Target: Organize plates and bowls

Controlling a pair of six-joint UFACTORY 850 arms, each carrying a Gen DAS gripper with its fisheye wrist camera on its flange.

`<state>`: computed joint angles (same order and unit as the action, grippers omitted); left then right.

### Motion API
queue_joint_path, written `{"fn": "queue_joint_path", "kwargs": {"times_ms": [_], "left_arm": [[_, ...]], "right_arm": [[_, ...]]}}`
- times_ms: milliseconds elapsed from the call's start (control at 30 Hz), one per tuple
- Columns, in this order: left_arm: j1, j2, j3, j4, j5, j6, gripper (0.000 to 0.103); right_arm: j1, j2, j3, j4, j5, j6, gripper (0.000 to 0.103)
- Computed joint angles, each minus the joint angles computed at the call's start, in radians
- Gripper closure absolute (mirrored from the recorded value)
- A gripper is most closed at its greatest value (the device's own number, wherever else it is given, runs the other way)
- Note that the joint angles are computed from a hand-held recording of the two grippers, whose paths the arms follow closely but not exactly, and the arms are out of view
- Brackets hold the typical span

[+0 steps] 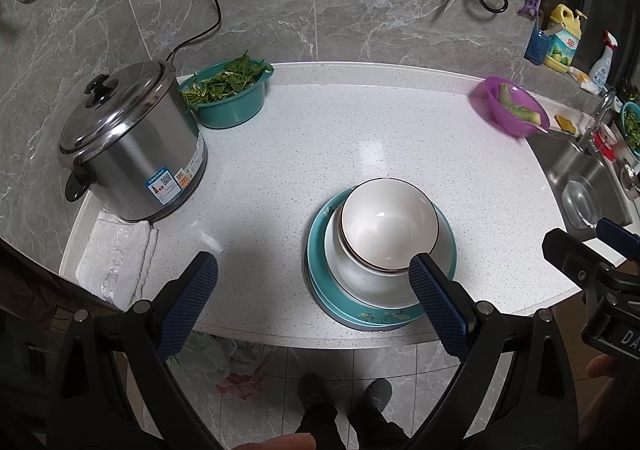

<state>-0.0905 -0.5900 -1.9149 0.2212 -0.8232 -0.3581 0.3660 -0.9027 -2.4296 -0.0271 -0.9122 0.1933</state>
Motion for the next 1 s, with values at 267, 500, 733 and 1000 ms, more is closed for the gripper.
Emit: {"fn": "queue_joint_path", "kwargs": {"times_ms": [267,500,733,1000], "left_arm": [[-0.001,-0.005,-0.007,0.000,0.000,-0.001,0.006],[-0.002,-0.010,-0.011,0.000,-0.001,0.002,0.006],[-0.002,-0.008,-0.008,0.001,0.000,-0.001,0.006],[-0.005,-0.015,-0.013,0.001,0.000,-0.002,0.006]], "right_arm": [[-0.001,-0.004,-0.008,0.002,-0.004,-0.002,0.000],[-0.002,-0.009,-0.018,0.003,-0.009,-0.005,0.000],[-0.001,-0.009,-0.014,0.002,-0.006,-0.002,0.000],[0.000,-0.012,-0.021,0.001,-0.011,0.000,0.000]]}}
